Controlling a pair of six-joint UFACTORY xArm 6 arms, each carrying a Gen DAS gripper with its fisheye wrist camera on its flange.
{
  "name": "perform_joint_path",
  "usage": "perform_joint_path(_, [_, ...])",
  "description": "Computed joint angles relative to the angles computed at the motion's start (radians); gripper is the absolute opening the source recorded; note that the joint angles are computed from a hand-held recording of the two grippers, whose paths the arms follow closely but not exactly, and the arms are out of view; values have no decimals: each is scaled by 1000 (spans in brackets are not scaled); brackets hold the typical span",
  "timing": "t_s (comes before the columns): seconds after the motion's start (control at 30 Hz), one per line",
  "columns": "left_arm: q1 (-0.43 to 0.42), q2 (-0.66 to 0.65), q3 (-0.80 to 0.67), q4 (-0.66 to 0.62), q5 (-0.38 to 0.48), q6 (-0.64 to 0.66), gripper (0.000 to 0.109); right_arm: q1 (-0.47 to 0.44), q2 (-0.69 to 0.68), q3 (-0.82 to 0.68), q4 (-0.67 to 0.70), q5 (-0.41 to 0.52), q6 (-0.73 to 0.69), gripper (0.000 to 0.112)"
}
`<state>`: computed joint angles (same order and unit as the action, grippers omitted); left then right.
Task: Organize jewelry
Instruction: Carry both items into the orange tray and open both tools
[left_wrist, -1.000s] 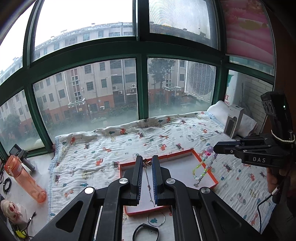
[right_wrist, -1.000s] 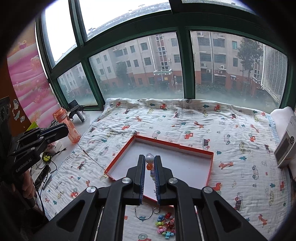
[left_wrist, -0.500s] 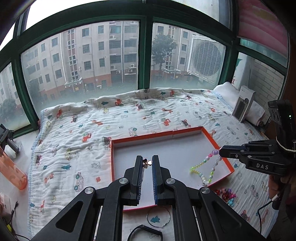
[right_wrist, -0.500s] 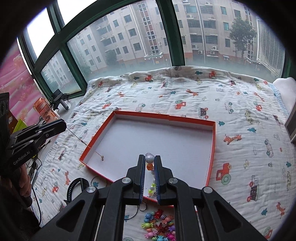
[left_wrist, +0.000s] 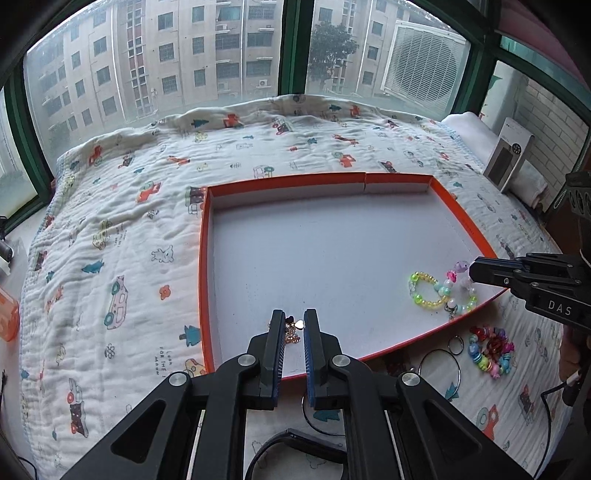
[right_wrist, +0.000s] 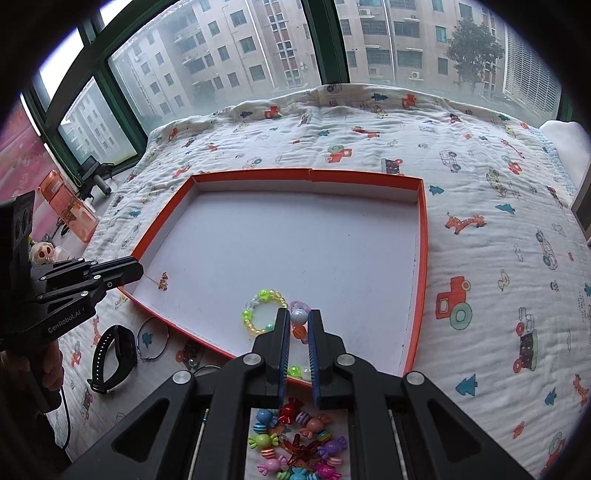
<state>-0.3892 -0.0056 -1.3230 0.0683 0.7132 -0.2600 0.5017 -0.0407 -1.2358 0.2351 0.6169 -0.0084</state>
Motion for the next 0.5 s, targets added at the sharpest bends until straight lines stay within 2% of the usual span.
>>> perform_joint_path(0.3, [24, 4, 26, -50, 20, 10, 14, 7, 9, 0, -17, 0, 8, 12])
perform_joint_path(0.37, [24, 2, 25, -43, 25, 7, 21, 7, 13, -4, -25, 4, 16, 13])
perform_joint_path(0.43, [22, -4, 26, -28, 29, -7, 42, 7, 13, -6, -45, 7, 30, 16])
perform_joint_path(0.5, [20, -20, 37, -17, 23, -18, 51, 7, 8, -5, -61, 6, 44, 23])
